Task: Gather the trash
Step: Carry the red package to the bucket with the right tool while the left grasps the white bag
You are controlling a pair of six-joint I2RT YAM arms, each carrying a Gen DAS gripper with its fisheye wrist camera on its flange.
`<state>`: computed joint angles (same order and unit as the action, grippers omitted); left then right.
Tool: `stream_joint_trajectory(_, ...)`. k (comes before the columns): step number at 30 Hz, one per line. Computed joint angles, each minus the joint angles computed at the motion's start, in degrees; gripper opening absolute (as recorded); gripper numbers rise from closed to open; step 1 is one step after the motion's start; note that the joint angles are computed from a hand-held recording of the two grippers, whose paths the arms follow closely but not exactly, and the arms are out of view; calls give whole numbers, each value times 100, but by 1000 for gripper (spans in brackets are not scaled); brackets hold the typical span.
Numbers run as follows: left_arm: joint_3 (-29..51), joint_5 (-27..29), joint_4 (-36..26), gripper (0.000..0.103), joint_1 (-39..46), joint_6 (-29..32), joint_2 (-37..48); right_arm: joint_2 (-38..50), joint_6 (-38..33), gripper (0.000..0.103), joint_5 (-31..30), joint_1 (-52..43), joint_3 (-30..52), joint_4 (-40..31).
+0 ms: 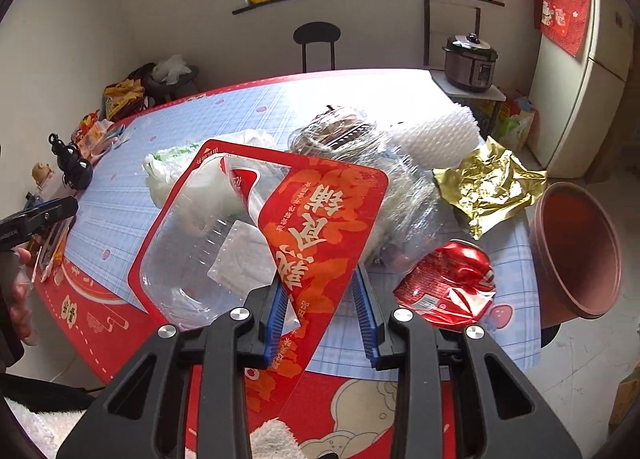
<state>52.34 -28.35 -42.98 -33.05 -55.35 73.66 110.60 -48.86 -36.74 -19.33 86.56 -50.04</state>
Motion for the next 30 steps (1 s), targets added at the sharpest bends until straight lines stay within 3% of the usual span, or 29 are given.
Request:
stream_joint_trajectory(6, -81, 761, 1082, 97, 968, 387, 312, 86, 40, 33, -153, -430, 203, 14)
stream_joint_trajectory(12, -425, 2200, 2569, 97, 2152, -314, 1103, 31, 197, 33, 35, -740, 87, 197)
stream_joint_trajectory(20, -111, 2677, 3469, 97, 2483, -408, 2441, -173, 533, 33, 623, -920, -285, 678)
stream_joint_trajectory(28, 515, 2526, 3444, 97, 2464, -227, 3382, -306, 706, 33, 920, -1067, -484, 855)
stream_joint_trajectory(30, 548, 2499, 3433, 92, 2446, -211, 3465, -281, 736, 33, 905, -1109, -464, 840)
